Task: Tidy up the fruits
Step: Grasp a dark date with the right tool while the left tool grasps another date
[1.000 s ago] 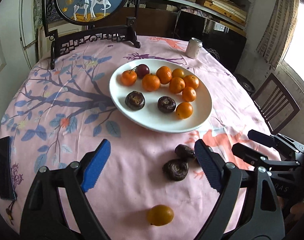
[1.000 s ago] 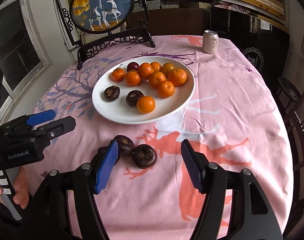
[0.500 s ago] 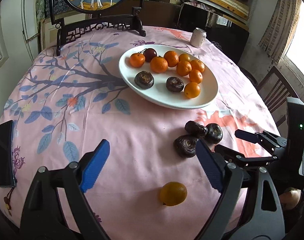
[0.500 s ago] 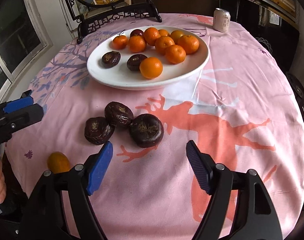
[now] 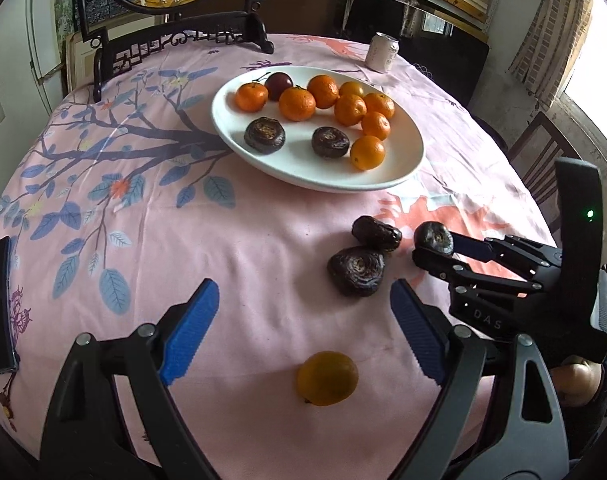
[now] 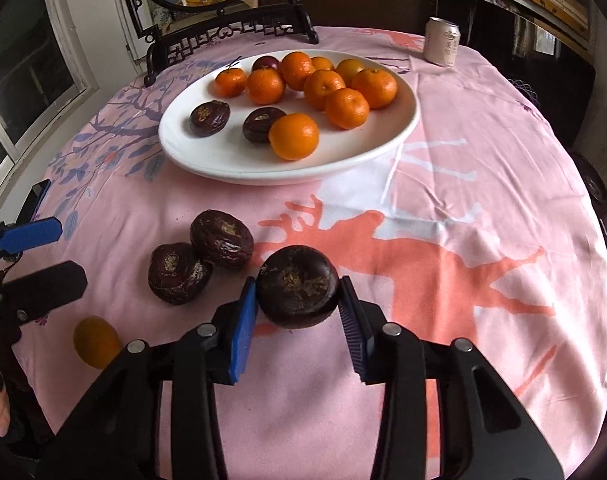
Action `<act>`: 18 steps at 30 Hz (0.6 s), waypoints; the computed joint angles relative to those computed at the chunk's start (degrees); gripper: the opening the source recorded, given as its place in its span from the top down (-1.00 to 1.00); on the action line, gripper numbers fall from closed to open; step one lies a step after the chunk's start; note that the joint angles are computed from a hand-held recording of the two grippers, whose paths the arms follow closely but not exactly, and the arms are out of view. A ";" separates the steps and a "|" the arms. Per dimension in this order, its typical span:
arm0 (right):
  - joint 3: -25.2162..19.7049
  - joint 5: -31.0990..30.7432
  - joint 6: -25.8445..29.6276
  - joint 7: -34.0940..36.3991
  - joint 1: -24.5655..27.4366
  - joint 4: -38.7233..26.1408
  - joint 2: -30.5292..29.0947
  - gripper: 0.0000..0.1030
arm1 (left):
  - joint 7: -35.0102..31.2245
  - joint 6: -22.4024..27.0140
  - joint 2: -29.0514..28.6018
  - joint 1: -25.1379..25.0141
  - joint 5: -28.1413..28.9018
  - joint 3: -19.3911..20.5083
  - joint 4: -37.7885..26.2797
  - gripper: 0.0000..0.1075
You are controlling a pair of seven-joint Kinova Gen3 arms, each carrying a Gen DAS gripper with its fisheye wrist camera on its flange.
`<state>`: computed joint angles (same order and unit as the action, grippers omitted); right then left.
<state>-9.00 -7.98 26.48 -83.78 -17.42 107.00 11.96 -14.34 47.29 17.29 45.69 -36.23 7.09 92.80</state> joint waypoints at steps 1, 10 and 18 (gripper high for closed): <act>0.33 -0.17 -0.12 -0.34 0.36 0.65 -0.98 0.20 | -0.91 -0.02 0.70 -0.25 0.44 0.35 -0.66 -0.66; 0.90 -4.66 -1.13 3.04 3.61 4.87 -6.44 0.20 | -7.26 0.13 7.15 0.25 5.44 -1.23 -6.78 -0.67; 1.16 -7.73 -0.94 5.88 3.95 5.57 -7.39 0.20 | -7.84 -0.29 8.80 1.08 7.01 -3.33 -7.80 -0.67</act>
<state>-7.84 -15.71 25.54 -77.90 -13.47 112.58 4.56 -22.18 47.00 26.08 46.77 -29.22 3.76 85.00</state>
